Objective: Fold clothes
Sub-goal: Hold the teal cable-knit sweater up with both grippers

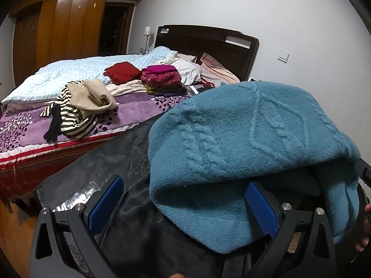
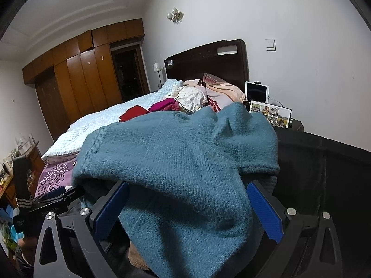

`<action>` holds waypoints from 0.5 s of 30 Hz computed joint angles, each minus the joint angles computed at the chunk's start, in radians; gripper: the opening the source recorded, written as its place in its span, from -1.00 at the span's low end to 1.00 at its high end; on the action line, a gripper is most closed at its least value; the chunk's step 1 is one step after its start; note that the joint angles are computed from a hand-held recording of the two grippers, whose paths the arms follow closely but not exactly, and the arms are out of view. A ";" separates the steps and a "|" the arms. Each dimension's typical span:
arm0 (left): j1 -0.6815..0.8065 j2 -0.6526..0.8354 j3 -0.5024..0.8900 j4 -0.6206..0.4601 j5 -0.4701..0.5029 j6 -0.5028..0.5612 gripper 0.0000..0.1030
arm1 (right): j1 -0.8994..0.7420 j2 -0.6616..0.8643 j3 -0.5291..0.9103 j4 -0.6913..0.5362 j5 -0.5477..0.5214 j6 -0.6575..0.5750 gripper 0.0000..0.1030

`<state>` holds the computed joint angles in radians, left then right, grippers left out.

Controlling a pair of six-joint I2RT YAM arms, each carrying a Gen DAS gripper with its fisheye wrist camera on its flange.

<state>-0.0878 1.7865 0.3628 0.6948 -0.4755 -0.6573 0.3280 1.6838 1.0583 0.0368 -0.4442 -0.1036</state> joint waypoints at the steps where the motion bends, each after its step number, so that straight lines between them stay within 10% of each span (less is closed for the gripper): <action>1: 0.005 0.007 0.002 0.005 0.004 0.004 0.99 | 0.002 0.004 0.003 0.001 0.005 -0.001 1.00; 15: 0.025 0.115 0.049 0.032 0.029 0.004 0.99 | 0.043 0.055 -0.001 0.008 0.120 -0.025 1.00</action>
<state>-0.0629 1.9011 0.4114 0.7267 -0.4463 -0.6529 0.3706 1.7390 1.0570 0.0447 -0.3239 -0.1286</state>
